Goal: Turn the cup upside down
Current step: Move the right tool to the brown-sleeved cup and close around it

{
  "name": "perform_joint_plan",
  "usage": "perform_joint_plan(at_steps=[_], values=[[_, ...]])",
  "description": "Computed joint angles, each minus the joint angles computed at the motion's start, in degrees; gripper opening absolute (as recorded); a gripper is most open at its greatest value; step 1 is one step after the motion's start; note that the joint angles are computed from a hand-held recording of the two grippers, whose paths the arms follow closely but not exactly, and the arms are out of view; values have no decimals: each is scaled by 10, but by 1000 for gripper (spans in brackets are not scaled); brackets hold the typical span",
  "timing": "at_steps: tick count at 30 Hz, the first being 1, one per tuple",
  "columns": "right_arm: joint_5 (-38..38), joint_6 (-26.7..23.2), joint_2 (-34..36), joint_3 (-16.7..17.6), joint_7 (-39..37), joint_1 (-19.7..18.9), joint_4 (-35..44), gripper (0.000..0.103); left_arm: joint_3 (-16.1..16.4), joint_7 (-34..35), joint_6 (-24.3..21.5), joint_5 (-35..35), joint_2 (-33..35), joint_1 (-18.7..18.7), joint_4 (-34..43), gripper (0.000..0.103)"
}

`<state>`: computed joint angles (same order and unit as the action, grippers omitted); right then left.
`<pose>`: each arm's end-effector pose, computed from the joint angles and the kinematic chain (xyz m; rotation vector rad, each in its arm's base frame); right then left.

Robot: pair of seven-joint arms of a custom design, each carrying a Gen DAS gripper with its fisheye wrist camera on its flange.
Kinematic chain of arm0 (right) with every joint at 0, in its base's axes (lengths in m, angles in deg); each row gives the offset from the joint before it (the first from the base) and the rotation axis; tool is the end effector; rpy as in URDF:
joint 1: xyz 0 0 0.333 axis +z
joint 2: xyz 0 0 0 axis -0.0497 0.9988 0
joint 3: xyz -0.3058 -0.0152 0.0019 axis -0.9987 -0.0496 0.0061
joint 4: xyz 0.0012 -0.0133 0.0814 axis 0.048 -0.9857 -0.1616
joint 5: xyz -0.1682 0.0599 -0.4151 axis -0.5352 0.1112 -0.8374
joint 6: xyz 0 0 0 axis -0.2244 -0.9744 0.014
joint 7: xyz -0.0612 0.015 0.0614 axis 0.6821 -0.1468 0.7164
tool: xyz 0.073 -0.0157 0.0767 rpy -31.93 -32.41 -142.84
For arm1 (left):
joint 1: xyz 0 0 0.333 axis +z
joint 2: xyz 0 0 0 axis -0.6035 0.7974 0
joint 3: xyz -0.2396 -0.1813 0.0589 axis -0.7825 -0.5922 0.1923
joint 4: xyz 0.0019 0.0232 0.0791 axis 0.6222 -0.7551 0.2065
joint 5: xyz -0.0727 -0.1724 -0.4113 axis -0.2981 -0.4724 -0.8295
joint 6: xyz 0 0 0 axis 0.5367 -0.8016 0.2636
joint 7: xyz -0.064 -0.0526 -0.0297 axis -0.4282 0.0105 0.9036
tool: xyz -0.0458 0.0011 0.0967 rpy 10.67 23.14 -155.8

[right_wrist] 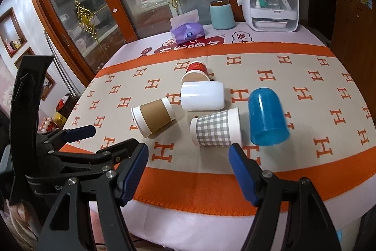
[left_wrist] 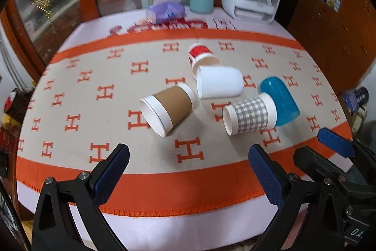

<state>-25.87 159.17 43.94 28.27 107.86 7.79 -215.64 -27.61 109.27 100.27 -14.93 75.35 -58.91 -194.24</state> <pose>0.3694 0.2039 0.4697 -1.3481 2.1351 -0.4733 0.4914 -0.3705 0.4327 -1.3095 2.5600 -0.7355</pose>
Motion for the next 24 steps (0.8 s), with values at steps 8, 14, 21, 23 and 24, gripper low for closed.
perform_joint_plan(at_steps=[8, 14, 21, 23, 24], values=[[16, 26, 73, -35, -27, -7, 31, 66, -3, 62, -55, 27, 79, 19, 89, 101], [80, 65, 138, -89, -83, 12, 55, 56, -13, 101, -107, 73, 151, 34, 178, 101], [185, 91, 213, -135, -149, 36, 87, 53, -16, 151, -184, 133, 247, 25, 305, 101], [202, 92, 224, -138, -162, 36, 93, 53, -15, 165, -215, 156, 278, 16, 345, 101], [206, 91, 229, -137, -164, 34, 97, 53, -14, 165, -224, 164, 287, 12, 358, 101]])
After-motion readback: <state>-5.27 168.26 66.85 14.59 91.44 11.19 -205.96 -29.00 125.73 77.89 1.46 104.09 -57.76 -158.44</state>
